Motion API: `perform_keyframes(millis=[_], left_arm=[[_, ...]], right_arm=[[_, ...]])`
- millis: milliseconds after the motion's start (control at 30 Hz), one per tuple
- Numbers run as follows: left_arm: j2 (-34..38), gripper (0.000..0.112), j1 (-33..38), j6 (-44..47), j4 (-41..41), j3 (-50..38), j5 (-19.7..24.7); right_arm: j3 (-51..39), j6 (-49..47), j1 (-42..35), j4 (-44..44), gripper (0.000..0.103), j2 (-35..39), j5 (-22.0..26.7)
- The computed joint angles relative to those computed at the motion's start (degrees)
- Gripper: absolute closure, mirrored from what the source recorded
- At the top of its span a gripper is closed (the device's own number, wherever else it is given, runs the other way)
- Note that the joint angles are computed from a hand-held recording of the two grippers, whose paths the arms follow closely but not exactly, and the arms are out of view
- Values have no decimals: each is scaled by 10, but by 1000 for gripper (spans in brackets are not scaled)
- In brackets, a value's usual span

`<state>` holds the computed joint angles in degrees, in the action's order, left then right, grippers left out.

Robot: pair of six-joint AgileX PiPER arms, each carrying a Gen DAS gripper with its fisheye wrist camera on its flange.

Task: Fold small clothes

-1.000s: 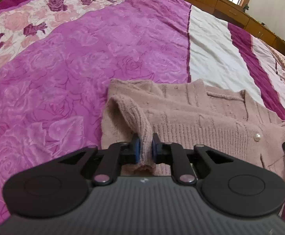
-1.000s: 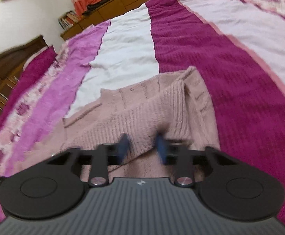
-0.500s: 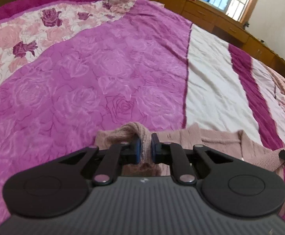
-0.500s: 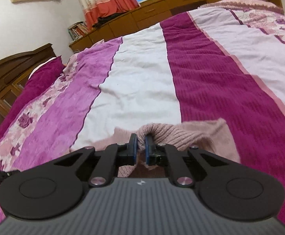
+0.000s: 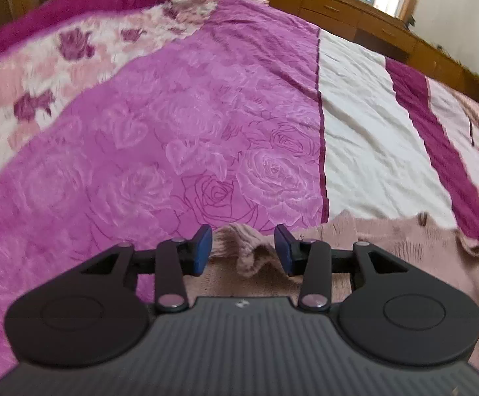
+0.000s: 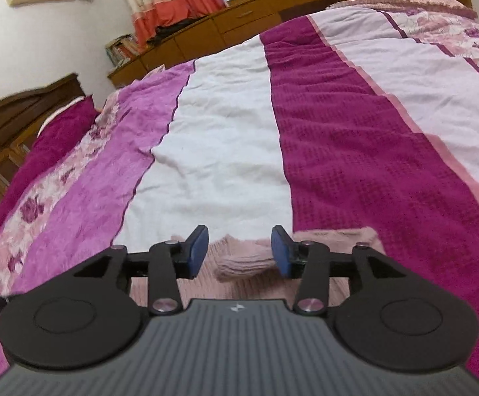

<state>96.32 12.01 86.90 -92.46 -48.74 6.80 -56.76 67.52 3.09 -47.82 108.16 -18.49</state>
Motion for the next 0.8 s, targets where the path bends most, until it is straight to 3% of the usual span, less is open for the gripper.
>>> perform_keyframes(millis=[167, 300, 500, 633, 700, 800], left_arm=[[-23, 69, -2, -76, 93, 19, 2], [-30, 69, -1, -77, 97, 36, 3], [-26, 69, -2, -1, 30, 51, 4], [-21, 69, -1, -1, 35, 51, 12], [-19, 69, 0, 3, 35, 51, 16], [-15, 69, 4, 11, 36, 52, 30]], right_arm=[[54, -67, -13, 17, 52, -32, -21], [82, -75, -19, -11, 52, -49, -33], [59, -83, 4, -37, 52, -33, -1], [-5, 20, 9, -107, 52, 17, 43], [-32, 26, 14, -92, 52, 41, 76], [-33, -21, 11, -26, 52, 53, 68]])
